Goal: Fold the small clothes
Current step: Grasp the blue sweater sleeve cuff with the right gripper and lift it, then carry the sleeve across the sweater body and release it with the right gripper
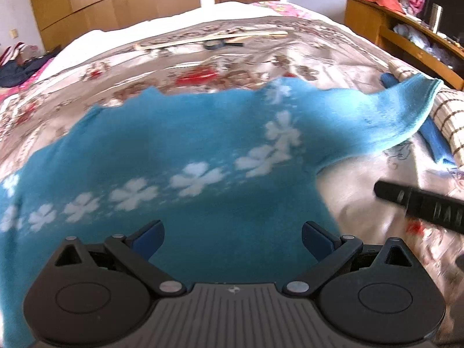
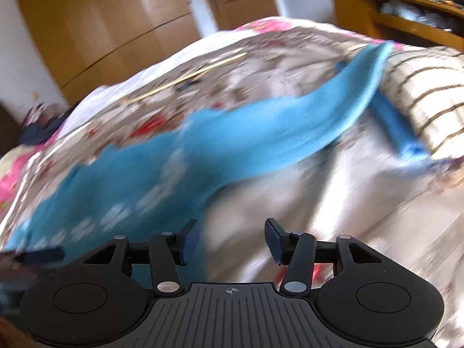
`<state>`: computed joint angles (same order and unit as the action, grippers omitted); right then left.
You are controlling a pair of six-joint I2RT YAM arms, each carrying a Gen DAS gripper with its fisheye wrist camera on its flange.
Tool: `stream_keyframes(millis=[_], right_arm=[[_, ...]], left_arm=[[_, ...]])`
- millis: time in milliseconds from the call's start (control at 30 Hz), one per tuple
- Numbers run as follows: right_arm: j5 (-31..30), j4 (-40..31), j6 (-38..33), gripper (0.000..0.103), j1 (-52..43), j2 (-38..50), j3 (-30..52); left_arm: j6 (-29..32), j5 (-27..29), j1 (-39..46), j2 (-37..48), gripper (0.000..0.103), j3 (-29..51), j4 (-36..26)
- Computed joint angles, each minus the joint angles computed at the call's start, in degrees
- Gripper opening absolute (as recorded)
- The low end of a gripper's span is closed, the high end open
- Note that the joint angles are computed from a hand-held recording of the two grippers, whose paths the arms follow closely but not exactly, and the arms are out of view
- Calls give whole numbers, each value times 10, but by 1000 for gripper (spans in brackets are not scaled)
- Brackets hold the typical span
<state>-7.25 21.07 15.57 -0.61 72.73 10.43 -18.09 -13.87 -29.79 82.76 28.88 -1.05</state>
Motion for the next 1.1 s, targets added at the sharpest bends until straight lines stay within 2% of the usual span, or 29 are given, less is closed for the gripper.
stream_keyframes(millis=[200,333,433,567,733,800,833,867,933,1100], right_arm=[[-17,59,-35,53,-130,123,68],[-19,80,-32,63,-181,192,119],[-7,104,-26,66,-200,249,160],[-28,108,10,68,-214,327,228],[15,142,50,72,-187,375,261],[38,150,71,65,-173,387,271],[38,156,77,53,-170,390,274],[38,154,85,35,-166,388,277],[14,146,97,12,-165,383,284],[31,171,76,11,-106,290,235]], left_arm=[[-2,17,-25,109,103,92,20],[2,21,-35,159,103,144,28],[4,26,-38,190,103,174,32],[3,30,-36,200,103,176,46],[-9,50,-9,181,103,140,67],[-13,63,8,169,103,119,79],[-14,67,16,164,103,109,83],[-13,71,24,158,103,101,87],[-11,81,43,143,103,80,94],[18,112,111,70,103,7,114]])
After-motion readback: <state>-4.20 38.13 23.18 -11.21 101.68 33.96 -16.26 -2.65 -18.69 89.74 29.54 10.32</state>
